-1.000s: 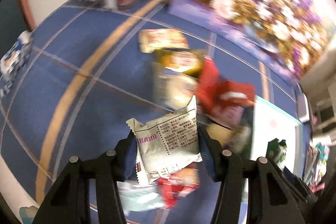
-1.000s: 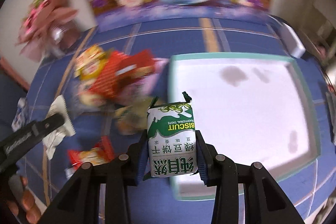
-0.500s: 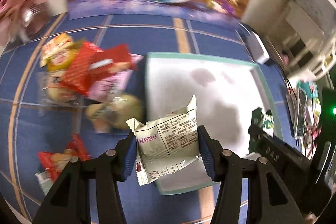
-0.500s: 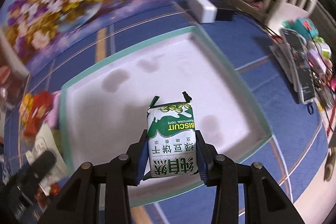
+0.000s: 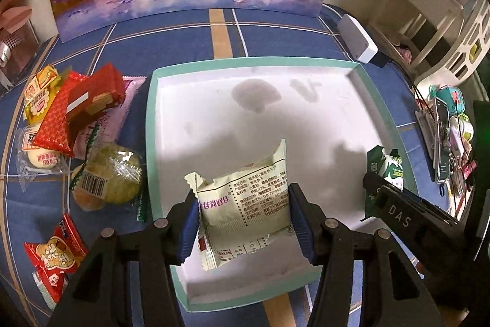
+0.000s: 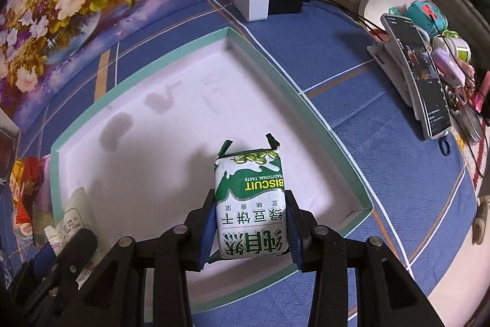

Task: Organize snacks
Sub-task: 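Carry both snacks into the white tray and open both tools to release them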

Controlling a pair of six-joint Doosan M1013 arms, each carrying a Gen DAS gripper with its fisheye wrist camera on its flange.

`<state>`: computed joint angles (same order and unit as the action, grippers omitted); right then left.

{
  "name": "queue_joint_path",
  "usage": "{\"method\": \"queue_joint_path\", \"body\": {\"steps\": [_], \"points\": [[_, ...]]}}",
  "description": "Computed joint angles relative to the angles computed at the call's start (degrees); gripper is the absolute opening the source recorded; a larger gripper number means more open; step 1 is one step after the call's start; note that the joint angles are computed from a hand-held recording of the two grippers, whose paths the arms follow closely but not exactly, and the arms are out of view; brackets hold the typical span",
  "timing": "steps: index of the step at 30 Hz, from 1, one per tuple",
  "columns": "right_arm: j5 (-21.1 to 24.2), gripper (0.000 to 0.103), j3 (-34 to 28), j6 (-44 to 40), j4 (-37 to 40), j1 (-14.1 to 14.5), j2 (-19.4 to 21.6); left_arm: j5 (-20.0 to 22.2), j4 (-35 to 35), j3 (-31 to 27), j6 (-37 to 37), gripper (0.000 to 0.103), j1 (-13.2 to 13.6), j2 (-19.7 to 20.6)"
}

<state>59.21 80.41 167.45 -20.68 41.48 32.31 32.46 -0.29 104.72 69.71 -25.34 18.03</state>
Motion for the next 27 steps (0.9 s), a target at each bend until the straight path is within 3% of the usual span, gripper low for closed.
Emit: {"method": "queue_joint_path", "body": {"steps": [12, 14, 15, 17, 24, 27], "points": [[1.2, 0.044, -1.3, -1.2, -1.3, 0.8, 0.4, 0.7, 0.1, 0.0, -1.6, 0.063, 0.9, -0.6], [1.0, 0.056, -1.4, -1.4, -1.2, 0.9, 0.5, 1.3, 2.5, -0.1, -5.1, 0.079, 1.1, -0.6], [0.9, 0.070, -1.3, -1.3, -1.2, 1.0, 0.5, 1.6, 4.1, -0.1, -7.4, 0.084, 1.1, -0.6], [0.5, 0.075, -1.3, -1.9, -1.1, 1.1, 0.5, 2.0, 9.5, 0.1, -14.0, 0.094, 1.2, -0.7], [-0.9, 0.100, -1.7, -2.4, -1.7, 1.7, 0.8, 4.4, 16.9, 0.5, -22.9, 0.101, 2.3, -0.7], [-1.4, 0.103, -1.9, -2.3, -2.3, 2.1, 0.9, 4.7, 20.0, 1.1, -25.4, 0.101, 2.4, -1.1]]}}
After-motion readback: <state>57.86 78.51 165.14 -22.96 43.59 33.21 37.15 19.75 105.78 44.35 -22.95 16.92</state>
